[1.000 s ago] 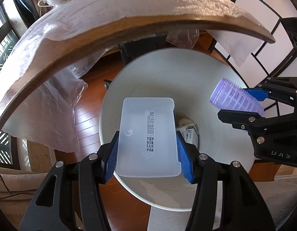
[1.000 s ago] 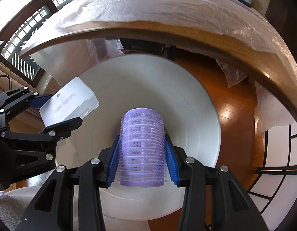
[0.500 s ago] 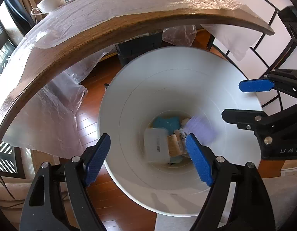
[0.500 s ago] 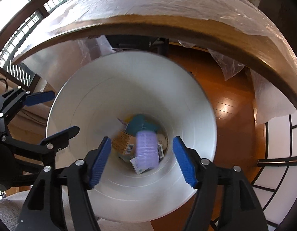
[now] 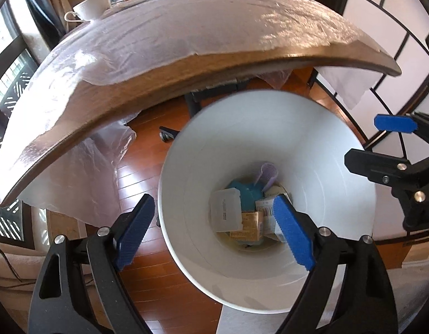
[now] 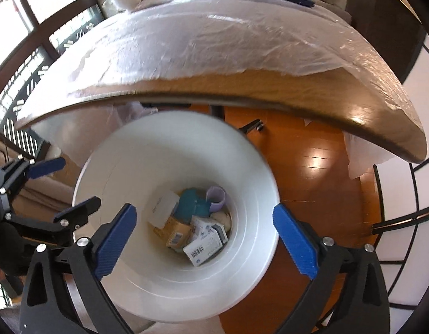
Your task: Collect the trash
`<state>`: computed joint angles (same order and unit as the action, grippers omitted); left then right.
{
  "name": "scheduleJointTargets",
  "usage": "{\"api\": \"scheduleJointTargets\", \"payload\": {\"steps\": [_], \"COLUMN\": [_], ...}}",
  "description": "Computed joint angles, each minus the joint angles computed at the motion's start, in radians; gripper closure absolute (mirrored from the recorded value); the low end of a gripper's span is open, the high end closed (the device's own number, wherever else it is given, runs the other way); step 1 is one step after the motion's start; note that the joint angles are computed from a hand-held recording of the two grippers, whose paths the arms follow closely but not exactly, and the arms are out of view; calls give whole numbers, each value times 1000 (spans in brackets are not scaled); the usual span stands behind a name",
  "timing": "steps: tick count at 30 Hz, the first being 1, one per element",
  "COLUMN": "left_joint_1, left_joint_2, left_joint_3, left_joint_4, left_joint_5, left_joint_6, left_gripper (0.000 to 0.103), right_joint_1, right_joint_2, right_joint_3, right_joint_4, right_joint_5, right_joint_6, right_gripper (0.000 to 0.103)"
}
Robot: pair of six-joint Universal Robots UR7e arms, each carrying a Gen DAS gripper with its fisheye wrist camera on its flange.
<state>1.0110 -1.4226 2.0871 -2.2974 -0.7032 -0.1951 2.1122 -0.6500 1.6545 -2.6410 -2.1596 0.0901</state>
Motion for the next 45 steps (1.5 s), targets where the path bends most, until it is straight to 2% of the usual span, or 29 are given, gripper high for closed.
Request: {"api": "scheduleJointTargets", "payload": {"steps": [3, 6, 8, 12, 15, 20, 24, 29, 32, 36, 38, 41, 45], "left_joint_1": [0, 12, 19, 4, -15, -61, -51, 25, 80, 163, 186, 221, 264], "left_joint_2": [1, -5, -8, -35, -60, -115, -106, -2, 89, 210, 248, 326, 403], "left_joint_3": [-5, -22, -35, -14, -25, -47, -128, -280, -404, -586, -647, -743, -849], "left_joint_4": [-15, -3, 23, -12, 17, -23, -97, -277, -314, -243, -184, -182, -117], "left_joint_5": [2, -31, -44, -11, 0, 62, 109, 143, 153, 113, 114, 93, 78], "left_joint_6": [-2, -29, -44, -48, -75, -32, 63, 263, 358, 348, 292, 332, 289], "left_gripper": [15, 14, 3, 2, 2, 1, 1, 1, 1, 1, 1, 1, 1], "right_joint_1": [-4, -2, 3, 18, 34, 63, 55, 12, -25, -85, -110, -136, -160], "right_joint_2": [-9, -12, -19, -31, -38, -50, -37, 56, 129, 238, 295, 392, 499], "right_joint_3": [3, -4, -4, -2, -16, -57, -136, -341, -481, -702, -807, -979, -1166], "right_joint_4": [-10, 4, 9, -1, 9, -57, -113, -116, -97, 45, 104, 182, 262], "right_joint_5": [17, 25, 28, 14, -3, -47, -70, -134, -163, -144, -143, -175, -209], "right_joint_6": [19, 18, 25, 26, 32, -42, -116, -228, -290, -271, -258, -273, -309], "right_gripper": [4, 4, 4, 4, 4, 4, 4, 4, 4, 4, 4, 4, 4]}}
